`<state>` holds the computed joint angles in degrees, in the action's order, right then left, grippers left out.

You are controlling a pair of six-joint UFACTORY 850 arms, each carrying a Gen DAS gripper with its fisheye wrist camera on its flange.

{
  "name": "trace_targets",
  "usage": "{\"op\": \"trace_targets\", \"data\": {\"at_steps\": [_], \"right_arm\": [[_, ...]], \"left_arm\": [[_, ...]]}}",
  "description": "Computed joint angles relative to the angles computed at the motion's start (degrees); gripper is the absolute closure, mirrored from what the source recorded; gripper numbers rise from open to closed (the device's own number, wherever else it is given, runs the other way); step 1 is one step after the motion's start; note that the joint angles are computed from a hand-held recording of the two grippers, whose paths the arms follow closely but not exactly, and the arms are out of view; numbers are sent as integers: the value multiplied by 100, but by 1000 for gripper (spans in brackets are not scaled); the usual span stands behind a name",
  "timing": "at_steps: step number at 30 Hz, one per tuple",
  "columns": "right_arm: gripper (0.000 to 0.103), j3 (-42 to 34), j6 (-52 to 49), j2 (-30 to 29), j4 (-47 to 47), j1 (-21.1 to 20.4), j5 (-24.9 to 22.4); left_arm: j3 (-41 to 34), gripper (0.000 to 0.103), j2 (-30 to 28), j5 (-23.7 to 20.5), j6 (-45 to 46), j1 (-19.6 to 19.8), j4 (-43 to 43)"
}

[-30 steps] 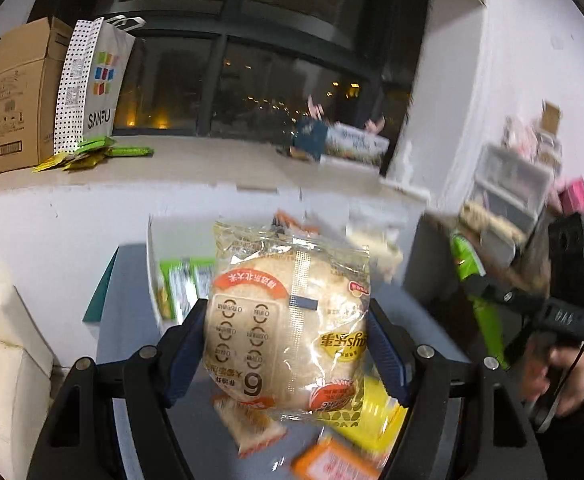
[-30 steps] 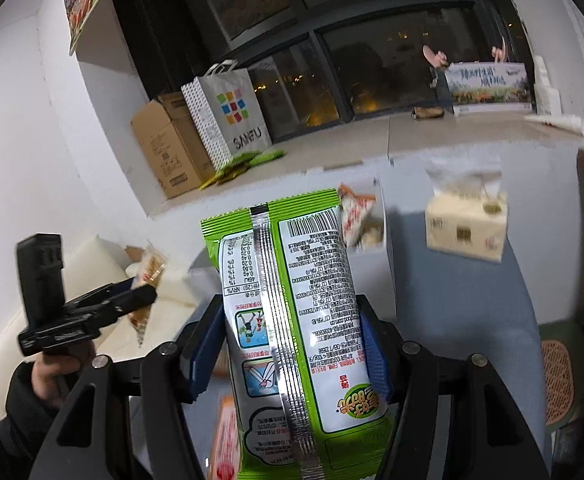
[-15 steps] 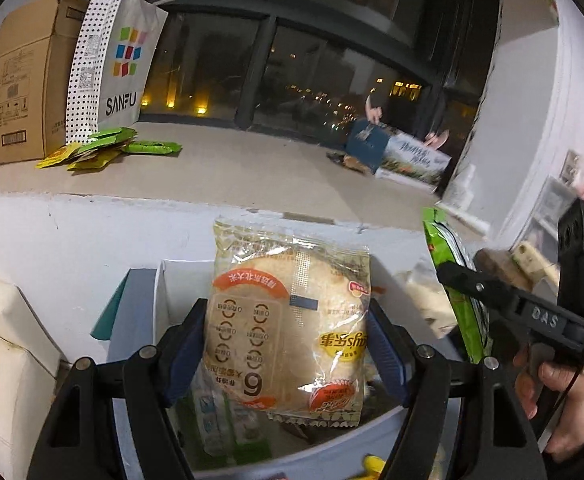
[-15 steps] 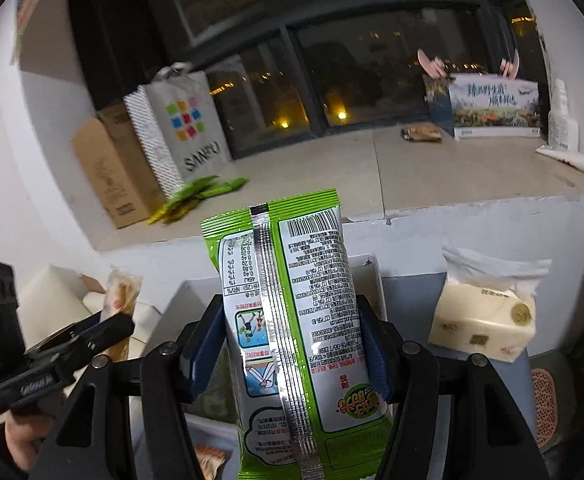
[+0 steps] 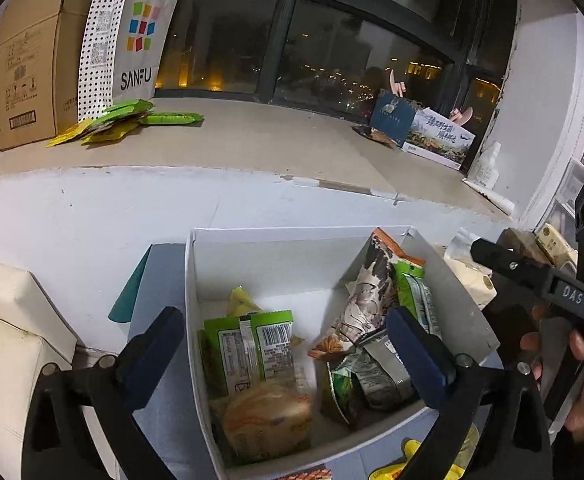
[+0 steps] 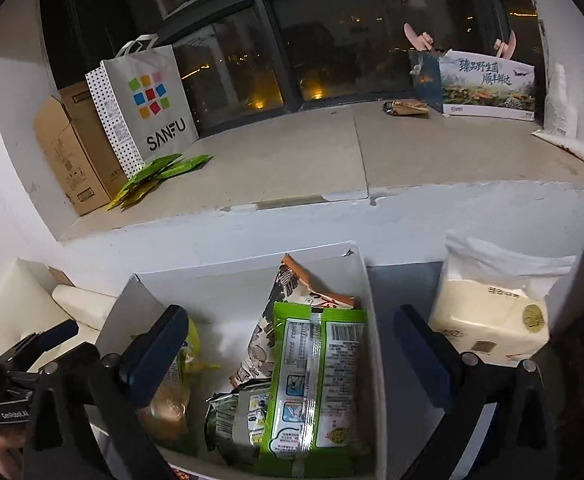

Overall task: Organize snacks
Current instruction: 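Lower both held packs into the white box and open both tools, then withdraw both tools back over the remaining snacks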

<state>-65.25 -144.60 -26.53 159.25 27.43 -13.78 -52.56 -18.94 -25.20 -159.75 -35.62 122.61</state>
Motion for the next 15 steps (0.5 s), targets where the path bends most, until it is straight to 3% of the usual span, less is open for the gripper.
{"op": "trace_targets", "data": {"at_steps": [6,15], "right_arm": [[0,570,-156,559,-203,-2,-416],[0,2100,-773,1845,-252,101,-1193]], "left_arm": [[488,0,485,-438,60,-387,-57],[1368,0,1239,-1367,122,-1504,-671]]}}
